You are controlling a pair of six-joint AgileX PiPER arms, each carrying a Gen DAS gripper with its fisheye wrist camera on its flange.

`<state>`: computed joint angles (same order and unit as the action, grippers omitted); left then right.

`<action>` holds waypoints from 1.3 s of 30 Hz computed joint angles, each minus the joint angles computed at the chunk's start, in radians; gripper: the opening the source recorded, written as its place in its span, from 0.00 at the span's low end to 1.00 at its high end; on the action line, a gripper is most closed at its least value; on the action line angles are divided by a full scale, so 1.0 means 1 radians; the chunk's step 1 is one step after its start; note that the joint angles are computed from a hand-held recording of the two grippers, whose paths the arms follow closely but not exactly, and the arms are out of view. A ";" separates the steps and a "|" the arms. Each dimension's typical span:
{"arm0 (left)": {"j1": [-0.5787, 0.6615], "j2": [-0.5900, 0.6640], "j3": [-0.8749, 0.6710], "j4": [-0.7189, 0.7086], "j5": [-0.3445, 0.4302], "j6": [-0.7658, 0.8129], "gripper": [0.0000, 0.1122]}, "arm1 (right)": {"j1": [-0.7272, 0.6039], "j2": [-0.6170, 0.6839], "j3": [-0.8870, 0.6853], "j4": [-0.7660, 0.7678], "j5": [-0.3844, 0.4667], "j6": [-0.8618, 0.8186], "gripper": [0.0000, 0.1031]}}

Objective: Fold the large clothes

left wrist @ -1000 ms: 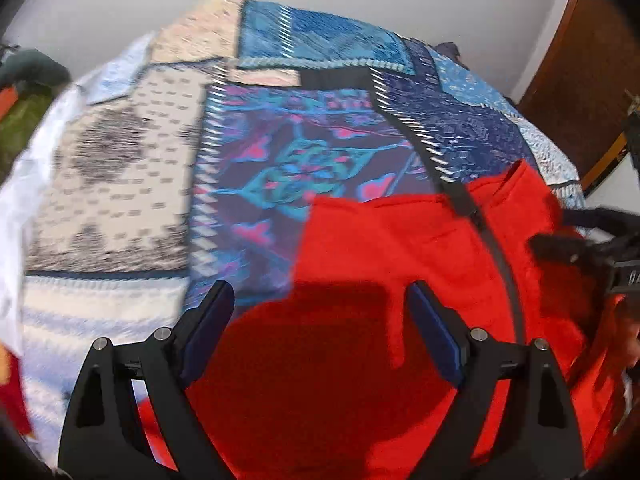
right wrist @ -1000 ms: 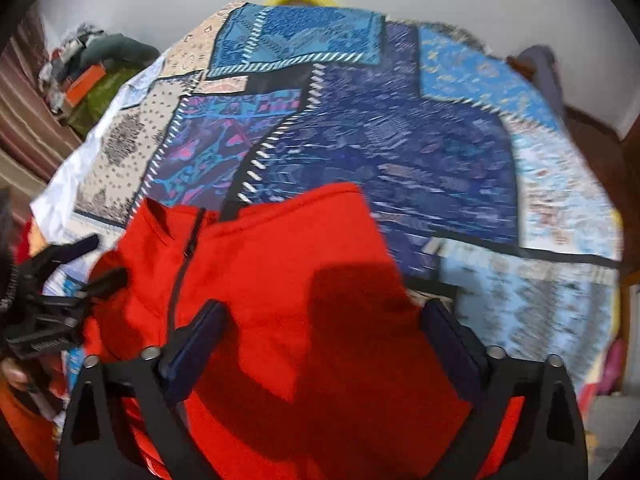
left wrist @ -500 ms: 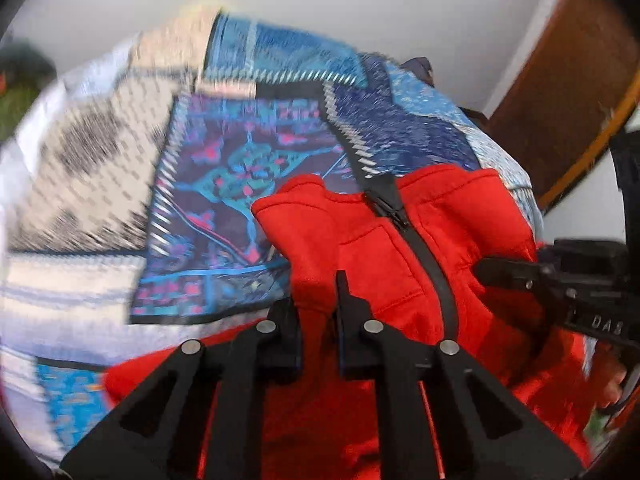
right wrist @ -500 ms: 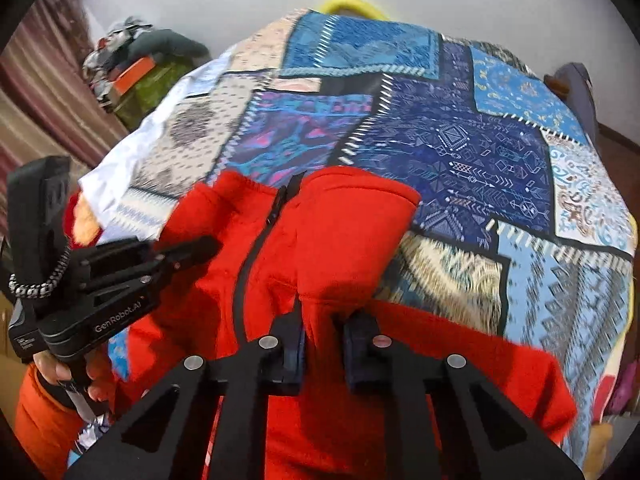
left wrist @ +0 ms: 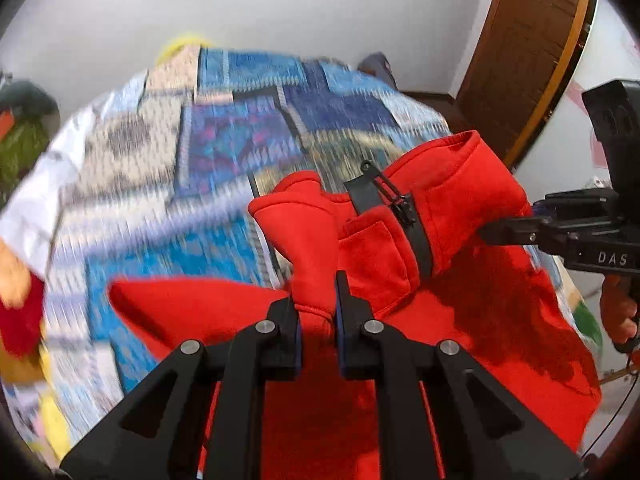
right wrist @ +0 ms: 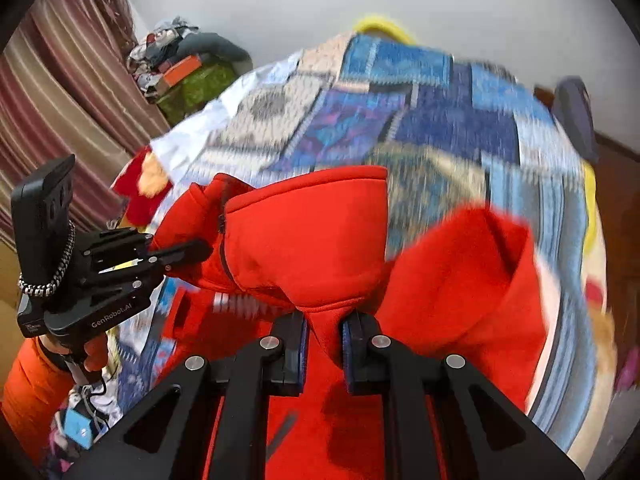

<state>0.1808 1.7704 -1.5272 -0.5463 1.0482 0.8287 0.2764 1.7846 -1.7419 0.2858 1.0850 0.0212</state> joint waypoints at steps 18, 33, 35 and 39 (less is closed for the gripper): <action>0.200 -0.283 0.539 0.153 -0.047 0.249 0.32 | 0.214 -0.473 0.603 -0.350 0.003 0.171 0.11; 0.096 -0.157 0.252 0.098 -0.081 0.066 0.51 | 0.166 -0.160 0.220 -0.211 0.042 0.168 0.11; 0.052 -0.110 0.283 0.131 -0.117 0.030 0.51 | 0.190 -0.073 0.204 -0.239 0.038 0.207 0.11; 0.001 -0.070 0.392 0.211 -0.223 -0.005 0.52 | 0.199 -0.031 0.270 -0.323 0.015 0.289 0.11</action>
